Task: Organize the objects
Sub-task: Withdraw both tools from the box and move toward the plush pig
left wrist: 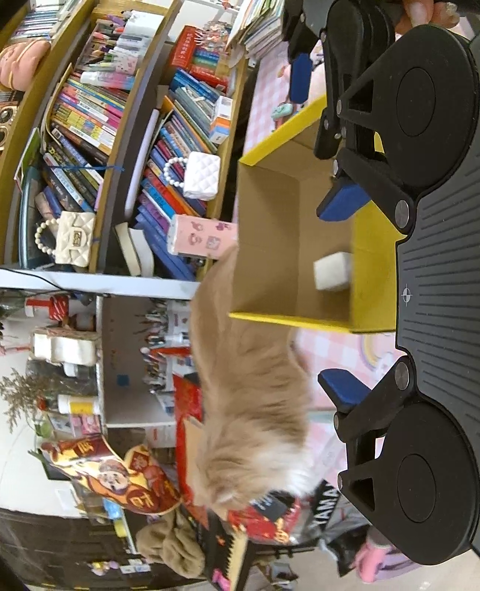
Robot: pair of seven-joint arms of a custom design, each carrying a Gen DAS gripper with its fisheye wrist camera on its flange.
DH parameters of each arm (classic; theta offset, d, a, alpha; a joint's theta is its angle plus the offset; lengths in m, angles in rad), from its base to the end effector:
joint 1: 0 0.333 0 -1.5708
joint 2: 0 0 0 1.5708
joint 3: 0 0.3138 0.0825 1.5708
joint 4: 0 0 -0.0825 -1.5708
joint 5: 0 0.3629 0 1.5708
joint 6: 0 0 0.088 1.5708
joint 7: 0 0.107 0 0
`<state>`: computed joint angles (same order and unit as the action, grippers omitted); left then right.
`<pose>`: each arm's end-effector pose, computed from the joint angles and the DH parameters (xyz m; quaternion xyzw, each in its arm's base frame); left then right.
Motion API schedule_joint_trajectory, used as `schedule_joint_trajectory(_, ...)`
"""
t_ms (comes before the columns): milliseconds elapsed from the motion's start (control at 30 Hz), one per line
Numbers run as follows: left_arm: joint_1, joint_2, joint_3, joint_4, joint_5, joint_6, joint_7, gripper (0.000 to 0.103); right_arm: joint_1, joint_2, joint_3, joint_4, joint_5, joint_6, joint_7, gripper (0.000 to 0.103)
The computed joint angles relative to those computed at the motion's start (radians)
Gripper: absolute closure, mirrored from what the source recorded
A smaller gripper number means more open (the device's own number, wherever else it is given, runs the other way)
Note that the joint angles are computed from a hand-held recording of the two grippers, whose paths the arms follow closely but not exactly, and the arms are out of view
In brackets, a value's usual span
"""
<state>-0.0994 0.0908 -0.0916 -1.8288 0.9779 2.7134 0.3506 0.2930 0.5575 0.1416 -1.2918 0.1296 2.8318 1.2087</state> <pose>0.5961 -0.1432 0.5649 -0.7011 0.5237 -0.3143 0.3680 0.6909 0.2780 0.5509 -0.7838 0.3971 -0.2666 0.3960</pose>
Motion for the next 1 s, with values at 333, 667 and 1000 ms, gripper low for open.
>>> schedule_joint_trajectory(333, 0.028, -0.132, -0.047, -0.178, -0.047, -0.016, 0.002, 0.013, 0.04, -0.205, -0.038, -0.335, -0.048, 0.067, 0.107, 0.035)
schedule_joint_trajectory(667, 0.047, -0.215, -0.103, -0.283, -0.098, -0.051, 0.018, 0.012, 0.076, -0.345, -0.075, -0.56, -0.153, 0.119, 0.232, 0.03)
schedule_joint_trajectory(1000, 0.052, -0.257, -0.135, -0.347, -0.132, -0.045, 0.006, 0.012, 0.08, -0.45, -0.103, -0.706, -0.31, 0.092, 0.482, 0.03)
